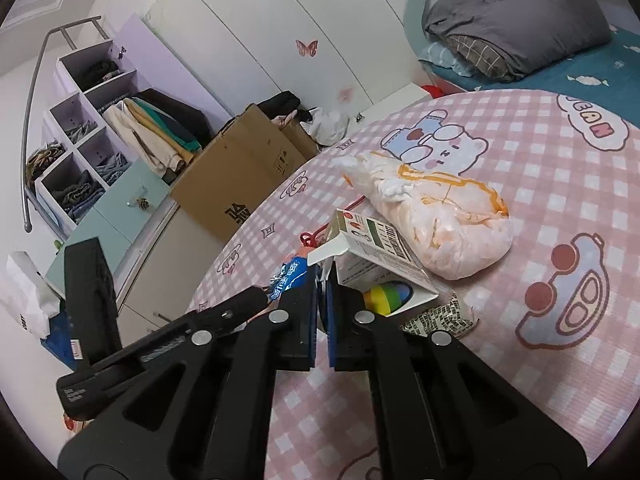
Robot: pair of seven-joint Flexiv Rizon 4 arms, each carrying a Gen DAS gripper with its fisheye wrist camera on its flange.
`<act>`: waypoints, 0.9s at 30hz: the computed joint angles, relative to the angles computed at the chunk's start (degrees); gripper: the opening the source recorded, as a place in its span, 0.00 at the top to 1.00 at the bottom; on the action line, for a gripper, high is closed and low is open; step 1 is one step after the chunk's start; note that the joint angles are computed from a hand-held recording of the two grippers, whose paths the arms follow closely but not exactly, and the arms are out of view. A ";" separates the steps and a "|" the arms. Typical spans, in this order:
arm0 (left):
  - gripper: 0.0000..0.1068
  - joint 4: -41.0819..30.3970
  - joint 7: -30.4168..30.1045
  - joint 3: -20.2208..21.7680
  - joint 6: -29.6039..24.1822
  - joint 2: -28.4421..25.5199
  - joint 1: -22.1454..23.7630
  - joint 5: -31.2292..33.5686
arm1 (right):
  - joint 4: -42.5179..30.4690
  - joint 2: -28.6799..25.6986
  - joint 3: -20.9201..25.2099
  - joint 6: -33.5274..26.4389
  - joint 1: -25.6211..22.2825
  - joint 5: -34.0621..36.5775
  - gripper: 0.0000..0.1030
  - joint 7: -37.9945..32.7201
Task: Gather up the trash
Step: 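Grasp the white-green carton with the right tool, then grasp the orange-blue snack bag with the left tool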
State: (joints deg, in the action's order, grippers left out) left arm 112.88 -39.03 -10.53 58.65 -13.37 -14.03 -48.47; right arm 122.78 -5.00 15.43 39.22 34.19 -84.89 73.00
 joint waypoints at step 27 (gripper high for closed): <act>0.79 5.26 12.33 3.62 4.28 6.10 1.54 -7.80 | -8.15 -4.20 0.57 -9.73 4.87 11.13 0.96 -20.15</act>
